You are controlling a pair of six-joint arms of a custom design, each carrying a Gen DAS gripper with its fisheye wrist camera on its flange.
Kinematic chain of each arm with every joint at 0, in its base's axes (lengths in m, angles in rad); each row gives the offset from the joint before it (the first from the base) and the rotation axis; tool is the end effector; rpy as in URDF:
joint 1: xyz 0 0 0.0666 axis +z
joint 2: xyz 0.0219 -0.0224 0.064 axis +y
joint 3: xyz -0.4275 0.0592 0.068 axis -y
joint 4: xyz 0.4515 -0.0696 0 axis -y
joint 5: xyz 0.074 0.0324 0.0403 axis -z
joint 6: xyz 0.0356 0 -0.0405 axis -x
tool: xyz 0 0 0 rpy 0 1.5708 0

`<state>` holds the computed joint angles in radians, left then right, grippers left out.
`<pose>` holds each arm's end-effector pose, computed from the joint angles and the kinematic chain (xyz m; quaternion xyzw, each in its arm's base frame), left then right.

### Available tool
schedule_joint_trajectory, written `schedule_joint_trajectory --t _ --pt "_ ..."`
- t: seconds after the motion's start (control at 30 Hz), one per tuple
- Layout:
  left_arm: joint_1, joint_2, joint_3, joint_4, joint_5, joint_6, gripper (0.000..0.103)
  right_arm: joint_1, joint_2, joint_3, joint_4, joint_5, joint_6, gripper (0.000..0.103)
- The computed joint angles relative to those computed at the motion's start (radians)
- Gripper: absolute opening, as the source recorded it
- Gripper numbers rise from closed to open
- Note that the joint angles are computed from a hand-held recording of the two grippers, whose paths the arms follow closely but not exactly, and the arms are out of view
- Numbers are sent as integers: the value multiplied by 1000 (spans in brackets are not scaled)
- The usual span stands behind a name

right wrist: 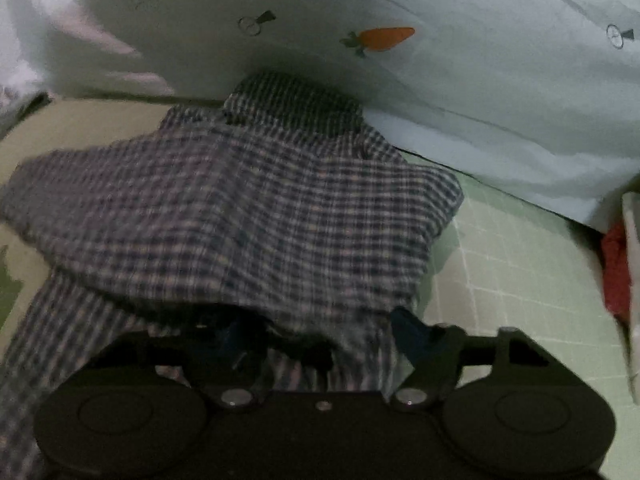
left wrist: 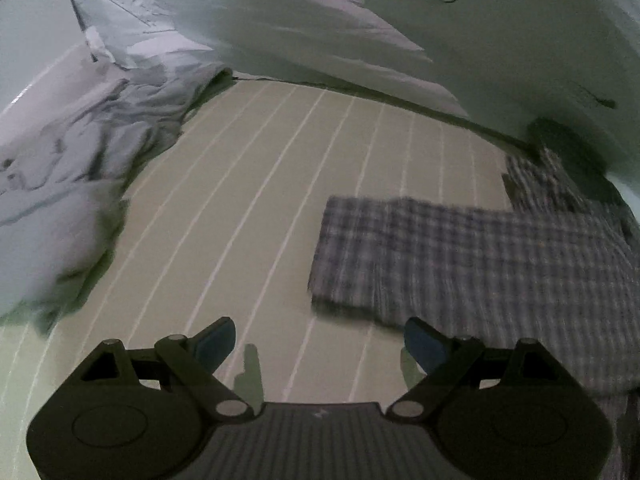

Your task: Fold clothes

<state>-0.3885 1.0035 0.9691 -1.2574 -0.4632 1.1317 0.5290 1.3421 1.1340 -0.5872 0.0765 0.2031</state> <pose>0.3110 -0.1105 0.4103 -0.3797 0.8865 0.0715 0.2547 0.4414 0.2544 0.3908 -0.3176 0.8690 0.0264 0.3786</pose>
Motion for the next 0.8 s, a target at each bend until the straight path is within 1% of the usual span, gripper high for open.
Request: schedule_joint_trajectory --t 0.03,0.07,0.1,0.13,0.2,0.27,0.3,0.33,0.37,0.4,0.43,0.47,0.53,0.67,0.73,0.8 --pt "20 6 -2 17 9 -15 91 2 7 5 4 10 -13 63" --pt "36 12 -4 36 18 -27 91 2 12 9 4 14 -26 57" --pt "46 17 -6 49 23 -31 91 2 15 13 1 13 -39 49" --pt "52 22 -7 61 26 -32 91 2 18 17 -2 13 -53 46" --pt "59 27 -12 88 38 -46 89 5 18 20 2 17 -65 44" --pt "59 32 -17 104 44 -57 79 12 11 16 21 31 -57 43" --pt "57 35 -18 106 47 -57 64 14 6 12 33 30 -50 35" --pt "54 34 -20 115 49 -64 55 14 1 9 43 24 -45 27" --pt "52 30 -23 128 50 -76 50 12 -2 8 50 10 -43 8" --pt "50 27 -26 140 52 -87 28 10 -4 10 55 -1 -51 3" --pt "55 14 -34 170 72 -107 2 8 -6 12 60 -8 -63 3" --pt "55 3 -35 185 70 -118 2 8 -8 15 69 -2 -74 2" --pt "48 -14 -28 196 40 -132 1 11 -12 23 90 18 -98 2" --pt "25 -90 3 185 -93 -111 1 5 -32 53 129 -19 -156 2" --pt "11 -121 19 153 -175 -79 1 9 -44 67 150 -54 -176 2" --pt "5 -127 29 97 -241 -59 1 14 -40 85 148 -111 -194 2"
